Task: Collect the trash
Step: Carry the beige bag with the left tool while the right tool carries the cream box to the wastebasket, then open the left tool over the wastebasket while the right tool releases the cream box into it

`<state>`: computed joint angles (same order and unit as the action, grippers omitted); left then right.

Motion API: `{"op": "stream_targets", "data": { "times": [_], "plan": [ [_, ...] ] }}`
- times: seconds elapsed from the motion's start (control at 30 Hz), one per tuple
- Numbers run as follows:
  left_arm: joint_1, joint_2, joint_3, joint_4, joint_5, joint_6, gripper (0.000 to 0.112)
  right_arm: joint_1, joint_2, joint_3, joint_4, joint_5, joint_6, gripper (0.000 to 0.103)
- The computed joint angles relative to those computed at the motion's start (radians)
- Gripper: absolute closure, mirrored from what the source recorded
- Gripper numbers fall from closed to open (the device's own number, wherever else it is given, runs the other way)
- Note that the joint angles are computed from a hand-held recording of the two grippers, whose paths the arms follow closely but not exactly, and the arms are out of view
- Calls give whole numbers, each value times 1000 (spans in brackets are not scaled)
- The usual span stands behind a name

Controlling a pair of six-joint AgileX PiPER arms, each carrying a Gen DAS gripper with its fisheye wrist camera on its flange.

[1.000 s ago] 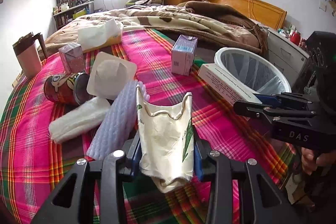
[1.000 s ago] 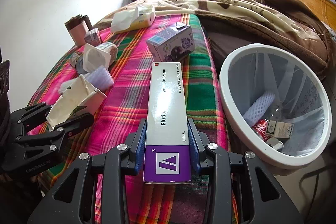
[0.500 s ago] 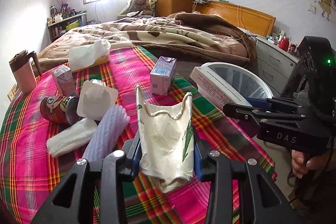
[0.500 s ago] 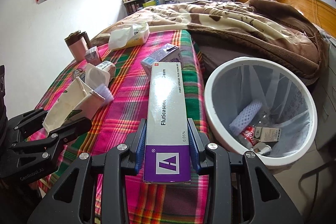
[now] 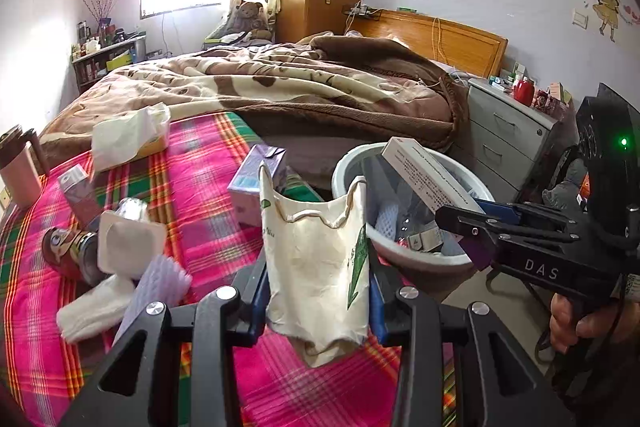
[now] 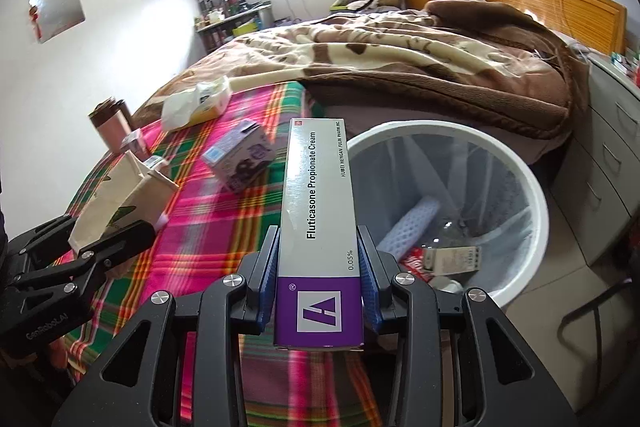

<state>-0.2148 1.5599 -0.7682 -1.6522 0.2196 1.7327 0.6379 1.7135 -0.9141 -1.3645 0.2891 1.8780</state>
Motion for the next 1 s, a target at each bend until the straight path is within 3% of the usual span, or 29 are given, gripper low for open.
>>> {"op": "stream_targets", "data": {
  "times": [0.33,0.47,1.0],
  "plan": [
    [-111,101,-137,87,-42,-138,70,-78,-7,17,-11,15,29,66],
    [-147,155,-210,252,-35,-317,70,-106,-2,13,27,19,-8,66],
    [-238,296,-374,701,-58,-788,66,-200,43,-9,173,17,-163,66]
  ]
}}
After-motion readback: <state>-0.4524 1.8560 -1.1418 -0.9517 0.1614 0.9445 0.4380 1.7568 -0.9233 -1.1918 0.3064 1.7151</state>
